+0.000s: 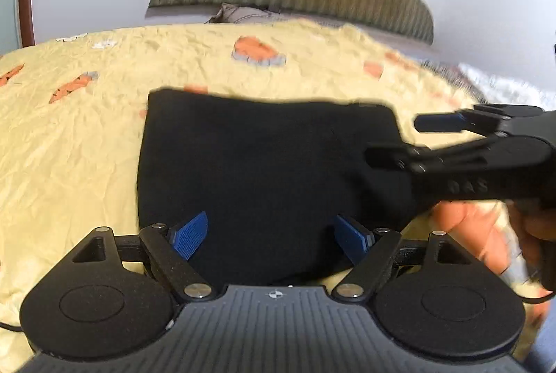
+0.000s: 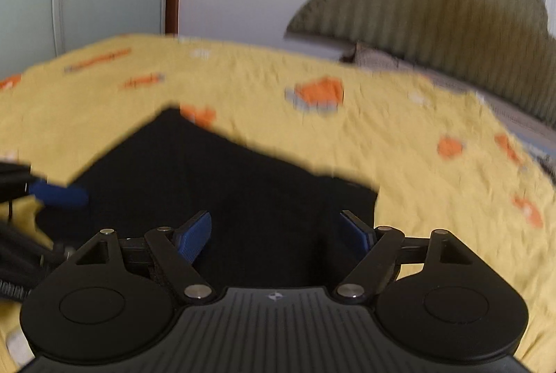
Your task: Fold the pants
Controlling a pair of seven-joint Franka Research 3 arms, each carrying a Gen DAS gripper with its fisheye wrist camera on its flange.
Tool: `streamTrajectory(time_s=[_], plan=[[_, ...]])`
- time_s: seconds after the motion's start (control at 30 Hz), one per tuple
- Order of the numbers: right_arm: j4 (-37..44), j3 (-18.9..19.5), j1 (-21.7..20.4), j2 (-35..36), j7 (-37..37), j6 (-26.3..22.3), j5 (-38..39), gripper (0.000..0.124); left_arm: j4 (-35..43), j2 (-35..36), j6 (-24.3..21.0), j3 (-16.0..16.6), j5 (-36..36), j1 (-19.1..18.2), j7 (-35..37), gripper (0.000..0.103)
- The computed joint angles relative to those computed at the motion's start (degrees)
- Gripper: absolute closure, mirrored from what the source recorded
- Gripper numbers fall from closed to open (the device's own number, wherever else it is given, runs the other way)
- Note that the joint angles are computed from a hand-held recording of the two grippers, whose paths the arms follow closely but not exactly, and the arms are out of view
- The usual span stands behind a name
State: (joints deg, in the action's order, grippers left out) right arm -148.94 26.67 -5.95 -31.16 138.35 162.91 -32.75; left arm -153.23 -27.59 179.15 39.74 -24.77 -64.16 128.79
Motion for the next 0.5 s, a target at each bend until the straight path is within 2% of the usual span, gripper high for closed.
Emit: streamTrajectory(time_s=[0.03,0.07,0.1,0.13,0.2,0.27,0.3,0.33,0.37,0.4,0.47,0.5], plan=[[-0.2,-0.1,0.2,1.0,-0.2,-0.9,0.5,0.046,-0.9,0.5,2.3,-1.3,0.6,0.7,0.3,0.018],[0.0,1.8,-1.6,1.8,1.5,-1.9,-1.3,0.046,-1.3,1.2,3.3,-3.1,1.9,2.4,-0.5,0.018],[-0.8,3.1,-3.3,1.1,4.7,-0.8,-3.5,0.046,-1.6,1.5,3.4,-5.6,3.3,4.9,-1.6,0.018],[-0.9,2.9,-3.0,0.3,6.1,-1.8,-3.0,0.046,-1.7,1.6,3.4,-7.5,4.5,7.0,-2.6,0.019],[-1.3,5.8,-5.2,-3.3,11.1,-3.4,-6.7,0.046,-2.3,0.6,4.0,-8.7,6.0,8.7,-4.3,0.018],[-3.0,4.3,-3.4,-6.0,11.7,-2.1,-6.8,0.046,-2.2,0.4,4.0,-8.7,7.0,9.2,-6.0,0.009],[-3.8,2.8,-2.3,-6.0,11.2,-0.1,-6.1,0.045,-2.0,1.0,3.4,-9.8,7.6,10.6,-7.4,0.009],[-4.4,1.8,-1.4,-5.4,10.6,1.2,-4.8,0.045,-1.5,1.9,1.9,-12.0,8.3,13.0,-9.5,0.010],[-4.2,1.5,-0.8,-4.4,9.6,0.3,-3.2,0.045,-1.3,2.4,-0.2,-15.2,9.1,16.4,-11.9,0.010],[-3.1,2.7,-1.2,-3.3,9.1,-2.9,-2.7,0.045,-1.6,2.3,-0.9,-18.3,9.3,19.5,-13.9,0.010],[-2.3,7.9,-4.9,-4.4,15.8,-7.1,-5.5,0.035,-2.3,2.3,-0.2,-24.5,10.6,25.5,-18.0,0.011],[-2.0,9.4,-5.4,-5.5,19.4,-9.4,-6.0,0.032,-2.4,2.1,-0.3,-26.3,11.6,27.5,-19.4,0.010]])
